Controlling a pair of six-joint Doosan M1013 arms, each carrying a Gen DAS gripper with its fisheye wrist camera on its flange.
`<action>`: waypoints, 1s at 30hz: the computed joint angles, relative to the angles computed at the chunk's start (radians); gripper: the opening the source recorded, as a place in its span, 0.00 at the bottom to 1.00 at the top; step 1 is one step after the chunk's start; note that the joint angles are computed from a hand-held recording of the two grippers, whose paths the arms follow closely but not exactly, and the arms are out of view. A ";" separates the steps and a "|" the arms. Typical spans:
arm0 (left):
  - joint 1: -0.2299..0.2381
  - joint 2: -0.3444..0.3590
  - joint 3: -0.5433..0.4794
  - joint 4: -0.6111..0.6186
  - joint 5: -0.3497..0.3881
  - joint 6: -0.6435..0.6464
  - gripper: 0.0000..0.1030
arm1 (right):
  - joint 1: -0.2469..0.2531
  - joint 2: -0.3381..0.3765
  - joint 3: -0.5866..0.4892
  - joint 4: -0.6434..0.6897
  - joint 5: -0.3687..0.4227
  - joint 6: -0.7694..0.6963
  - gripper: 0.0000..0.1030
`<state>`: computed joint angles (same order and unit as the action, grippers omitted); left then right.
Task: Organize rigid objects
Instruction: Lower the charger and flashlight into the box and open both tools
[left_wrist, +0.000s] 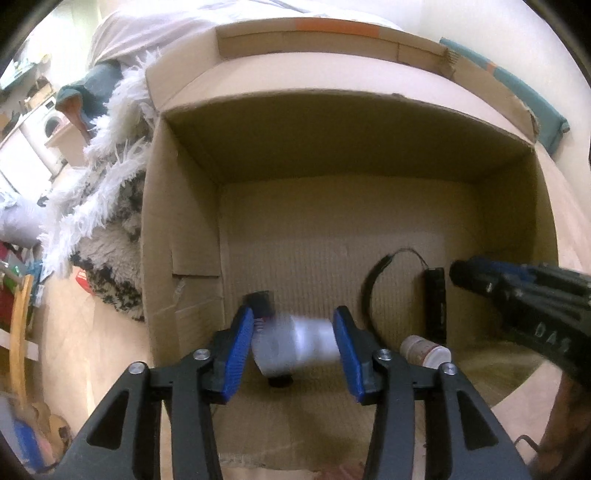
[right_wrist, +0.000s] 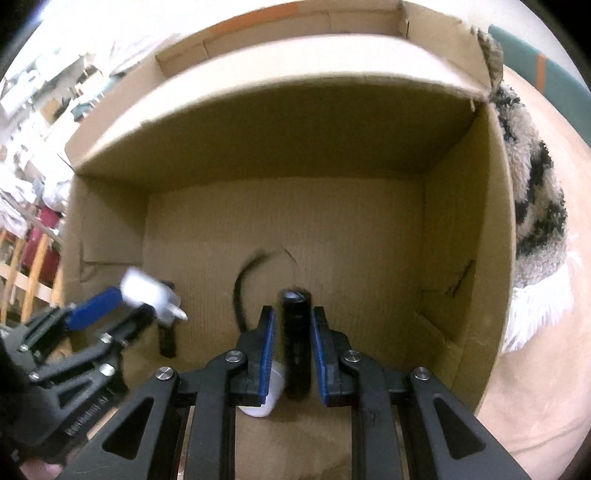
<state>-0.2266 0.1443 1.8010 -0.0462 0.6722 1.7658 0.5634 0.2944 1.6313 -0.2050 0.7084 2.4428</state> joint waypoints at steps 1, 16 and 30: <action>-0.003 -0.002 0.000 0.006 0.001 -0.002 0.53 | 0.000 -0.006 0.005 -0.008 -0.015 0.007 0.21; -0.015 -0.005 -0.015 0.028 0.043 -0.047 0.65 | -0.011 -0.027 0.024 0.019 -0.109 0.006 0.74; 0.007 -0.019 -0.036 0.013 0.070 -0.039 0.65 | -0.010 -0.043 0.027 0.021 -0.121 -0.006 0.74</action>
